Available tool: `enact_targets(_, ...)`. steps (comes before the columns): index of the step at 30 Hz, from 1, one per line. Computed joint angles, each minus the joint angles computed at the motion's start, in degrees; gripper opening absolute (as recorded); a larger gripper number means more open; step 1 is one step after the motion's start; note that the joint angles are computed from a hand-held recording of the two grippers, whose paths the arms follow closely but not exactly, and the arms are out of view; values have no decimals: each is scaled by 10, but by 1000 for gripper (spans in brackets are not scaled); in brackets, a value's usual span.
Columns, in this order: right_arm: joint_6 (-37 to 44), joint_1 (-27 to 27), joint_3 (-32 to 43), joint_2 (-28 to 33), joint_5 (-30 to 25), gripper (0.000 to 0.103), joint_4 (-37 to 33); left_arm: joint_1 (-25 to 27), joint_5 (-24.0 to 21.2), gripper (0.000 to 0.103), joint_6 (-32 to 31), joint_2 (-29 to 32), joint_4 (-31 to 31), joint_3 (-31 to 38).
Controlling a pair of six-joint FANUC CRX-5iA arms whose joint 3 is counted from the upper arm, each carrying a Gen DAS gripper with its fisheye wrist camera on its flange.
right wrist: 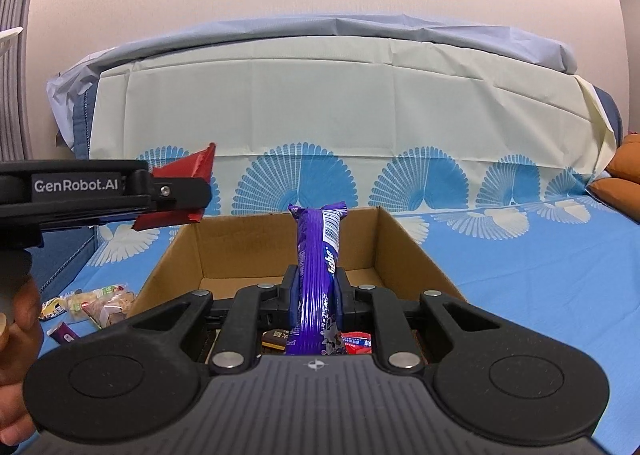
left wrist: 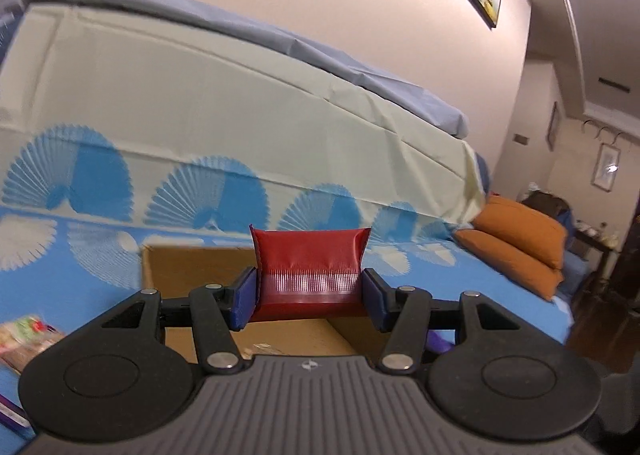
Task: Organize snacks
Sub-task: 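Open both tools to drop the bar and wafer into the box, then move both tools back toward the remaining snacks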
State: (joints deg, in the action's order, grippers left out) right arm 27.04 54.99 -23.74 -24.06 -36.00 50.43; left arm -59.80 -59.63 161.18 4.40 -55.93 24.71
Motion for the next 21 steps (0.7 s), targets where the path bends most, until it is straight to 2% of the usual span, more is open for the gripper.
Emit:
enact_targets(1,11,2,5,1,-4,20,-12,4,5,67,0,0,10,-2)
enact_targets(3,32,5,16,6,-12,28,-38,6,5,71,-4,1,16,-1)
enact_targets(5,42,7,23,8,-19,42,-56,7,5,71,-4,0,18,-1)
enact_targets(8,39,7,26,10,-22,47,-56,8,3,71,7,-2,18,-2)
enact_targets(12,40,13,28,11,-23,48,-57,8,-4,69,12,-2,16,-1)
enact_targets(15,44,17,27,11,-22,49,-58,3,-9,58,13,-3,8,-2)
enact_targets(20,43,25,30,15,-24,49,-55,-3,-21,25,4,-10,2,-5)
enact_targets(21,45,25,31,15,-23,49,-57,-4,-26,22,0,-13,2,-6)
